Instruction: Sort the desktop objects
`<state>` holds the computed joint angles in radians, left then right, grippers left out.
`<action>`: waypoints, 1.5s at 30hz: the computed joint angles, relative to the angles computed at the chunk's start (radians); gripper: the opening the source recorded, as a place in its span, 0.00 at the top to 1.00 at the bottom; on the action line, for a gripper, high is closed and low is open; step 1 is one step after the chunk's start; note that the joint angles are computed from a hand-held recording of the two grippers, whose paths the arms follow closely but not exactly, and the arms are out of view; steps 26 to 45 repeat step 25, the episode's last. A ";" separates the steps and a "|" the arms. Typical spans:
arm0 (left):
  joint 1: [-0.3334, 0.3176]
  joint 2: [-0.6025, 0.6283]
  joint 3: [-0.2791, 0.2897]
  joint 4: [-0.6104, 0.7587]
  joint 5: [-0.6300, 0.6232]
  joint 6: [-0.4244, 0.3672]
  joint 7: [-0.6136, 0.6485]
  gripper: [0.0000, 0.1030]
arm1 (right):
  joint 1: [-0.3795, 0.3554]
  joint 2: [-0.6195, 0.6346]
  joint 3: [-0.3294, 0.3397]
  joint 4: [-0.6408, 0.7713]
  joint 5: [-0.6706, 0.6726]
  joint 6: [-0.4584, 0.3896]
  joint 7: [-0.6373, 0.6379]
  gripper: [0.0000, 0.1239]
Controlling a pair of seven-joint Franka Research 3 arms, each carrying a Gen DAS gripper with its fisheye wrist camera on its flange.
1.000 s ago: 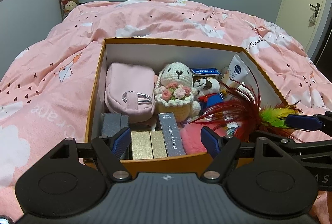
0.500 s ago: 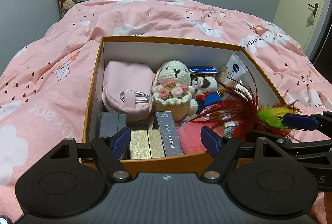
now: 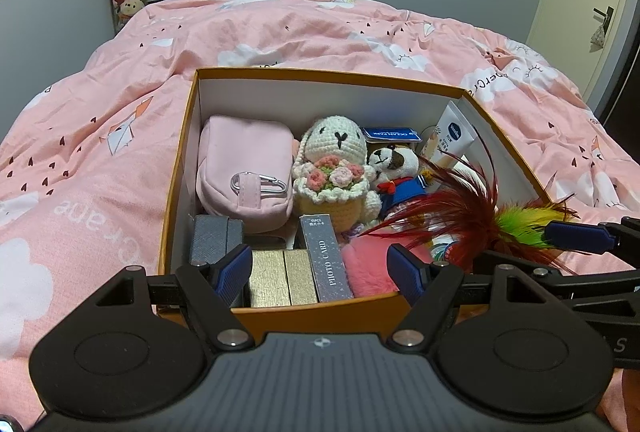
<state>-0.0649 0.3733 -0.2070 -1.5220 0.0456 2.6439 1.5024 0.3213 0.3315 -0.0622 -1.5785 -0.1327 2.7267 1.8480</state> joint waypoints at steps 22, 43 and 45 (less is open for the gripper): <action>0.005 0.000 -0.004 -0.006 -0.010 0.014 0.011 0.14 | 0.007 0.000 -0.006 -0.001 -0.012 -0.002 0.030 0.32; -0.003 -0.003 0.005 -0.011 0.005 0.020 -0.006 0.13 | 0.007 0.000 -0.006 -0.001 -0.015 -0.002 0.034 0.30; -0.003 -0.003 0.005 -0.011 0.005 0.020 -0.006 0.13 | 0.007 0.000 -0.006 -0.001 -0.015 -0.002 0.034 0.30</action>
